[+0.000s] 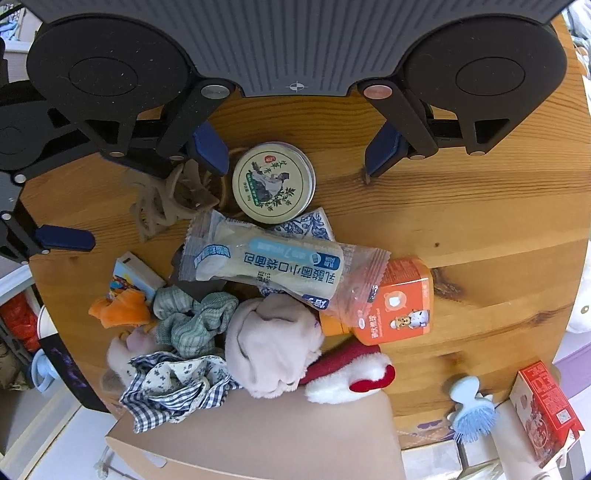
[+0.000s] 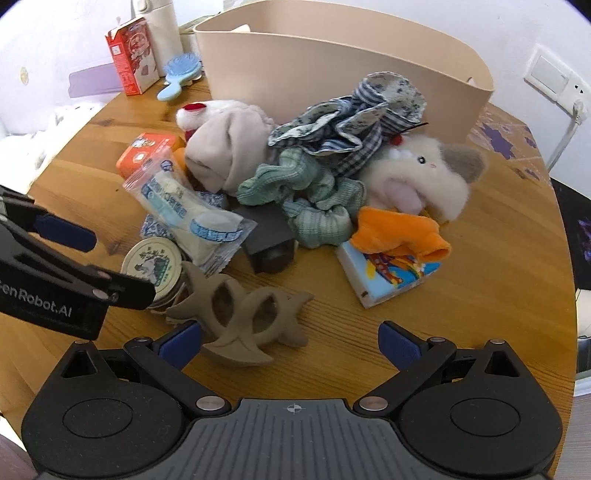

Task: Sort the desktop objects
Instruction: 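Return both grippers to the pile and grasp the round tin with the left gripper, then grasp the brown hair clip with the right gripper while the left lifts the tin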

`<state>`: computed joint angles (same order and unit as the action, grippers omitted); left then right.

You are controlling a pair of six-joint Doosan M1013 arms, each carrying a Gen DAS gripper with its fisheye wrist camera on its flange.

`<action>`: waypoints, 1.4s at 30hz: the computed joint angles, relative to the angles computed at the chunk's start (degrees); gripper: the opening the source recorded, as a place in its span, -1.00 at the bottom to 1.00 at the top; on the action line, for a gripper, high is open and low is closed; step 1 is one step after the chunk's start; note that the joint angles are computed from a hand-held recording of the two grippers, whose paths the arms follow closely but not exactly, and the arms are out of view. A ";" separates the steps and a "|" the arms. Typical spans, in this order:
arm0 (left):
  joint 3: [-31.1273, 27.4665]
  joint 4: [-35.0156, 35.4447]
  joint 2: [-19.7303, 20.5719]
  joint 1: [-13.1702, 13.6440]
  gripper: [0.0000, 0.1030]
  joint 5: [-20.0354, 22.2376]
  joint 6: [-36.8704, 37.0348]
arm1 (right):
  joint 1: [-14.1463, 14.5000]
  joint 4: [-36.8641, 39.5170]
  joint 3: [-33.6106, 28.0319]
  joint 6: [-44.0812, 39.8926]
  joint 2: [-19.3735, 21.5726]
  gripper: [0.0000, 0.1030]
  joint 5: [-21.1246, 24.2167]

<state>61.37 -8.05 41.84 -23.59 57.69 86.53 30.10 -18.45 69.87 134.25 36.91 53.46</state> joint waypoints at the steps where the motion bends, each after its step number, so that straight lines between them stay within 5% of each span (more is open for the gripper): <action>1: -0.11 0.15 0.14 -0.02 0.60 0.08 -0.18 | -0.06 0.14 0.11 -0.15 -0.07 1.00 -0.28; 8: -0.80 -0.42 1.00 0.25 0.61 0.43 -0.90 | -0.50 1.13 0.62 -0.83 -0.04 1.00 -2.07; 20: -2.47 -2.51 2.32 0.34 0.61 1.85 -1.31 | -1.22 4.78 2.39 -6.26 -0.96 0.29 -7.61; 23: -2.36 -2.15 2.23 0.27 0.45 1.27 -1.41 | -1.21 5.00 2.24 -6.72 -0.89 0.14 -7.72; 26: -2.34 -0.06 2.07 -0.13 0.06 0.67 -0.79 | -1.26 5.34 2.46 -7.13 -1.07 0.09 -7.92; 42: -0.48 0.17 0.65 0.35 0.06 -0.50 -3.97 | -0.92 1.51 4.01 -2.33 -2.23 0.08 -7.87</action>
